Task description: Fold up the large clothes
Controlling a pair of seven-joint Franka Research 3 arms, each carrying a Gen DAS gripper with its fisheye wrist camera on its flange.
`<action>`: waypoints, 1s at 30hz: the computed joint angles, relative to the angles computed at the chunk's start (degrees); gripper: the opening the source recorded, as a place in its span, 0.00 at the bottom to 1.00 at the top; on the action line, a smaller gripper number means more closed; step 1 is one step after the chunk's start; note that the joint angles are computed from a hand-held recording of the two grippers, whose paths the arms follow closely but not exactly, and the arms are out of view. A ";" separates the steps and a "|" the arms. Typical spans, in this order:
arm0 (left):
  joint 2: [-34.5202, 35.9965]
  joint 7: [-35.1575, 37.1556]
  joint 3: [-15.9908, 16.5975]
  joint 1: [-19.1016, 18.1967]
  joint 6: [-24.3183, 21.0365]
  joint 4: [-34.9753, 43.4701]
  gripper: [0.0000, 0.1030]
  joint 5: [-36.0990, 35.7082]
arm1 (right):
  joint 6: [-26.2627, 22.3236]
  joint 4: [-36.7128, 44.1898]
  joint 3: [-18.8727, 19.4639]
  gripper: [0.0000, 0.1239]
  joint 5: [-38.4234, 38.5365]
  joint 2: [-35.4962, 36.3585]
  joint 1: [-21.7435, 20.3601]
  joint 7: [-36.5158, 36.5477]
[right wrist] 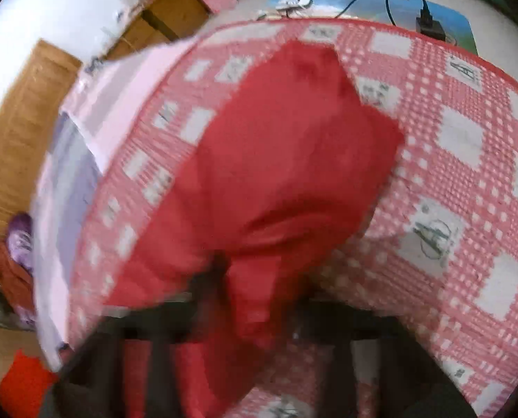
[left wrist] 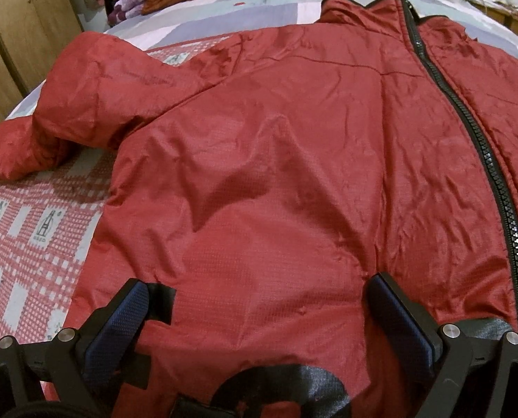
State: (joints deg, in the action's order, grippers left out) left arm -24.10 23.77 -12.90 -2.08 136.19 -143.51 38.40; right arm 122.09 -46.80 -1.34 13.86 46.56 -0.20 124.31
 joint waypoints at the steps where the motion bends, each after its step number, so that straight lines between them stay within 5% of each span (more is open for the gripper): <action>1: 0.00 0.00 0.01 -0.01 0.00 0.00 1.00 0.00 | 2.42 -1.79 0.14 0.13 0.05 -1.14 0.16 -1.13; 4: 0.01 0.00 0.05 -0.01 0.06 -0.03 1.00 -0.01 | 7.21 -5.45 -1.96 0.11 -3.75 -4.32 2.83 -3.08; 9: 0.00 -0.03 0.04 0.02 0.09 -0.04 1.00 0.06 | 5.28 -1.24 -7.44 0.11 -19.52 -5.11 11.24 -7.34; 13: 0.01 0.11 0.13 -0.04 0.08 -0.01 1.00 -0.14 | 12.09 -6.21 -8.95 0.11 -29.16 -9.77 17.65 -9.85; 19: -2.44 5.22 3.29 -1.84 -0.32 0.33 0.99 -8.62 | 21.35 -12.02 -5.40 0.11 -35.72 -14.26 25.46 -17.23; 23: -10.80 6.19 2.52 -2.32 -1.04 -3.15 0.99 -11.08 | 23.78 -16.00 -1.83 0.11 -35.78 -15.42 30.89 -23.69; 30: -24.39 13.12 3.10 -5.96 -8.01 -8.28 0.99 -16.93 | 18.50 -13.44 2.24 0.10 -32.16 -10.69 39.08 -32.80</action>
State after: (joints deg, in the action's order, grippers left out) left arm -48.49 36.89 -9.80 -8.04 128.19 -151.79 21.47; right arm 140.59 -60.24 0.90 -18.30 35.86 38.88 91.51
